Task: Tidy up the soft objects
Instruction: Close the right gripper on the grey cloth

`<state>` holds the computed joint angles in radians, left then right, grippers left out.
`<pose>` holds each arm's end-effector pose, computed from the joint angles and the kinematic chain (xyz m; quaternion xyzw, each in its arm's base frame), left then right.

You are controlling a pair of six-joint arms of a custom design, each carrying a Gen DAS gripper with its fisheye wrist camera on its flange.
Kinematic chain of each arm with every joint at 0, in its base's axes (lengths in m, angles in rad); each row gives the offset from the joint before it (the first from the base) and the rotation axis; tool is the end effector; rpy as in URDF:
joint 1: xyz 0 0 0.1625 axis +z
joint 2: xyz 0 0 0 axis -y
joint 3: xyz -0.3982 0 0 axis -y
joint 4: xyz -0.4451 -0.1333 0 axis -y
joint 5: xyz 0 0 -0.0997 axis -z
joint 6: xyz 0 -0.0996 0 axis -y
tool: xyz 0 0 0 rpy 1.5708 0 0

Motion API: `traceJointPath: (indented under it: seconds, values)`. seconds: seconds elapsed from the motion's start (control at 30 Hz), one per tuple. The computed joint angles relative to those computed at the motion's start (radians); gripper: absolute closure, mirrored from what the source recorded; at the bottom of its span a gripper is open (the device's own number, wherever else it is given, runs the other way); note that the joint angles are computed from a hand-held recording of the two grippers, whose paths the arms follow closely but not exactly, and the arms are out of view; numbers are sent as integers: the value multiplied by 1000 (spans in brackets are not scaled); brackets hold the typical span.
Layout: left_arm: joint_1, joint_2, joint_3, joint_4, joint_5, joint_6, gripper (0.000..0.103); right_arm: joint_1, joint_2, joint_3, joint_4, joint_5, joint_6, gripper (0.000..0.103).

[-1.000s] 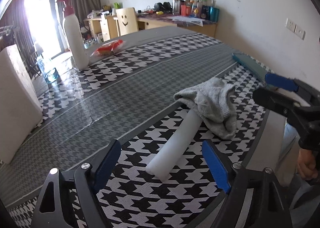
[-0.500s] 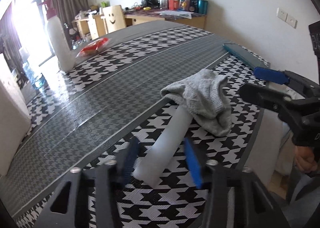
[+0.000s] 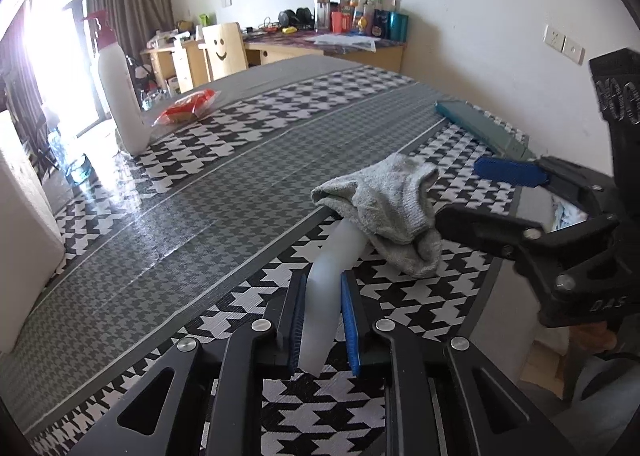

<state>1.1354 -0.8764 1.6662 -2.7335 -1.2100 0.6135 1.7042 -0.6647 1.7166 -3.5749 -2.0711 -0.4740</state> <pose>-0.1404 -0.7012 0.1019 0.4553 0.8534 -0.1660 0.1918 0.1730 -0.6459 0.0522 0.1493 -0.8556 0.4003 0.2921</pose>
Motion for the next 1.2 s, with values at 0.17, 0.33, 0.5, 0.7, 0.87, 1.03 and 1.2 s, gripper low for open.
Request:
traceJointPath:
  seconds: [0.17, 0.33, 0.5, 0.7, 0.87, 1.03, 1.2]
  values:
    - [0, -22, 19, -11, -21, -5, 84, 4, 4, -8, 16, 14, -1, 15]
    - [-1, -22, 20, -3, -28, -8, 84, 0, 3, -20, 67, 44, 30, 15]
    - [-1, -20, 20, 2, -20, -12, 84, -4, 9, -40, 133, 46, 54, 28]
    - [-1, -19, 23, -3, -28, -8, 84, -18, 6, -48, 199, 67, 89, 41]
    - [-1, -15, 20, -7, -14, -21, 84, -22, -3, -48, 241, 76, 105, 73]
    - [0, -26, 27, -28, -18, -24, 84, -9, -7, -32, 186, 50, 95, 89]
    - [-6, -45, 47, -58, -19, -25, 84, 6, -6, -30, 132, 23, 69, 90]
